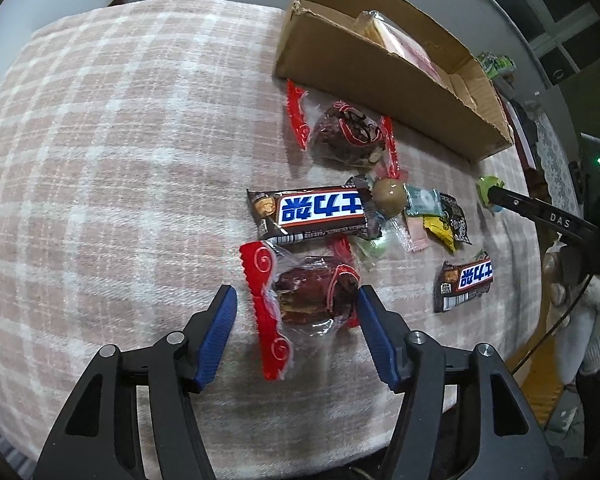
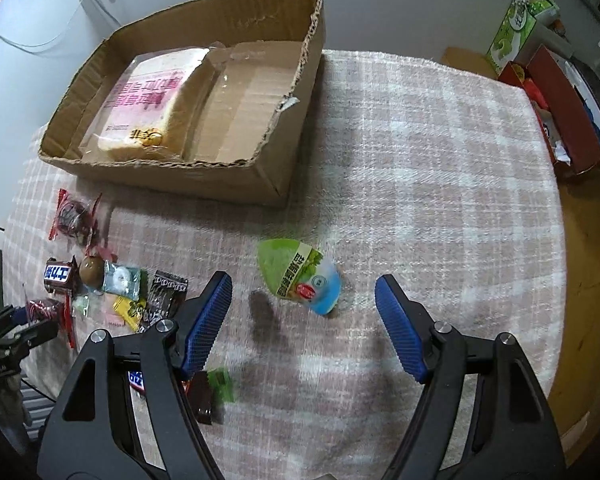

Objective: Organize snacks
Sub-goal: 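Grasp the red-wrapped candy with the left tool while the right tool grasps the green egg toy, then carry the red candy and green egg toy over the box with both tools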

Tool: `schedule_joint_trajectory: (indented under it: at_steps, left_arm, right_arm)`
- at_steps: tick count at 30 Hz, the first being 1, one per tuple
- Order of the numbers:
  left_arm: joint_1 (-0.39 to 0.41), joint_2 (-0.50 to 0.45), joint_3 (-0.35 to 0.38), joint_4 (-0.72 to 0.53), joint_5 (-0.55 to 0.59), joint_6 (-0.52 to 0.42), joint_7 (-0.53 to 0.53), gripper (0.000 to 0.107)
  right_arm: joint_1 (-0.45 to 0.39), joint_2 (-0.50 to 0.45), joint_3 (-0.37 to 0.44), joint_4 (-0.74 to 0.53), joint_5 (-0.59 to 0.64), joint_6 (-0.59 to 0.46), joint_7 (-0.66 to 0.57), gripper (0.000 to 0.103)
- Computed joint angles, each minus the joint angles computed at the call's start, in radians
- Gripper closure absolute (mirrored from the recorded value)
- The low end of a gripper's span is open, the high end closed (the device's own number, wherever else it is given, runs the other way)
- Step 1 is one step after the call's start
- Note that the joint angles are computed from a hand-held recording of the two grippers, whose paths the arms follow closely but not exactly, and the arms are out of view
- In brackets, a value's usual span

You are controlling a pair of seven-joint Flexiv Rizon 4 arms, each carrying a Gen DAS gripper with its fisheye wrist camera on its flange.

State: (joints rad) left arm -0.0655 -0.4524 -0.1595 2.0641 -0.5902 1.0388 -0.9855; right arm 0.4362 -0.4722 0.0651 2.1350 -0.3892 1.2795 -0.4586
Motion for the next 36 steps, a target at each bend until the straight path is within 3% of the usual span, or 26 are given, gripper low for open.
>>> schedule_joint_trajectory:
  at_steps: [7, 9, 14, 17, 21, 36]
  left_arm:
    - [0.006, 0.001, -0.011, 0.010, -0.022, 0.016, 0.021, 0.048]
    - [0.007, 0.003, -0.017, 0.015, -0.033, 0.021, 0.031, 0.053]
    - [0.004, 0.003, -0.035, 0.021, -0.061, 0.035, 0.054, 0.066]
    - [0.002, 0.003, -0.038, 0.022, -0.075, 0.038, 0.067, 0.068]
    - [0.002, 0.006, -0.041, 0.029, -0.097, 0.047, 0.081, 0.069]
    - [0.011, 0.054, -0.032, 0.053, -0.161, 0.050, 0.149, 0.071]
  right_arm:
    - [-0.015, -0.042, 0.017, -0.044, 0.025, -0.010, -0.045, 0.027]
    - [-0.020, -0.052, 0.026, -0.057, 0.036, -0.017, -0.063, 0.039]
    - [0.002, -0.066, 0.009, -0.081, 0.023, -0.052, -0.077, 0.056]
    - [0.005, -0.072, 0.005, -0.089, 0.018, -0.058, -0.080, 0.068]
    - [0.012, -0.079, -0.005, -0.095, 0.011, -0.044, -0.074, 0.071]
    - [0.050, 0.057, -0.044, 0.054, -0.092, 0.028, 0.058, 0.075]
